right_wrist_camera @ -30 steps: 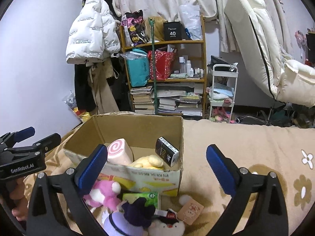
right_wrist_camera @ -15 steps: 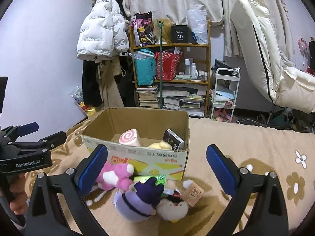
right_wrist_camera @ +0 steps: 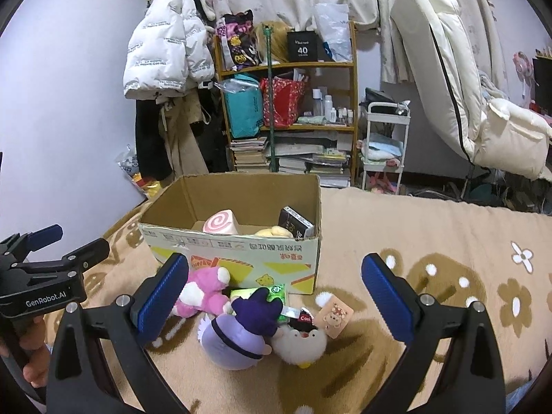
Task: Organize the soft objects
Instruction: 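Withdraw both open tools and lower them toward the plushes beside the box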
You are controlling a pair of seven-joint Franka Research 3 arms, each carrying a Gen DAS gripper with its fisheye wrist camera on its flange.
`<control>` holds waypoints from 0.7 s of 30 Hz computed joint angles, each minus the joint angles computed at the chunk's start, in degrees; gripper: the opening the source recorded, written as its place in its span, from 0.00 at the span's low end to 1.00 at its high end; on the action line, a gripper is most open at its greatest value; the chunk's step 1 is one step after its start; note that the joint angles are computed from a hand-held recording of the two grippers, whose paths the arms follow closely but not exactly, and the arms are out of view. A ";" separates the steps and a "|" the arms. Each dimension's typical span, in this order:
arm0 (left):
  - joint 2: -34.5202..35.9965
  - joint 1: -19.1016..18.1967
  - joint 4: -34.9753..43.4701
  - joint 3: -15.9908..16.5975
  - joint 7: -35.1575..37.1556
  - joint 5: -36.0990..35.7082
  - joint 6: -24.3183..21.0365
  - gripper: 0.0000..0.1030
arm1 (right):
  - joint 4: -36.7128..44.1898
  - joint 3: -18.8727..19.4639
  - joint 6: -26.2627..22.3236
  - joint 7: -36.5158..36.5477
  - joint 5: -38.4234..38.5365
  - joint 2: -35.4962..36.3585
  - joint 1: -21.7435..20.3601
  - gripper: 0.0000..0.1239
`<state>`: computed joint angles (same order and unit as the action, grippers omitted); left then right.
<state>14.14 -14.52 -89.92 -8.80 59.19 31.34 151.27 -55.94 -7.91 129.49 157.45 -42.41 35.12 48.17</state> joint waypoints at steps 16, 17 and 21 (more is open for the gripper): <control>6.24 -0.89 6.48 -0.39 5.99 -4.49 -3.73 0.95 | 3.26 0.46 -2.72 -0.79 6.17 2.98 -2.07 0.83; 6.69 -0.97 6.98 -0.36 6.27 -4.70 -4.01 0.95 | 3.60 0.49 -2.81 -0.95 6.71 3.26 -2.27 0.83; 8.27 -1.33 8.86 -0.26 7.11 -5.45 -5.04 0.95 | 4.98 0.48 -3.41 -2.10 8.53 4.42 -2.76 0.83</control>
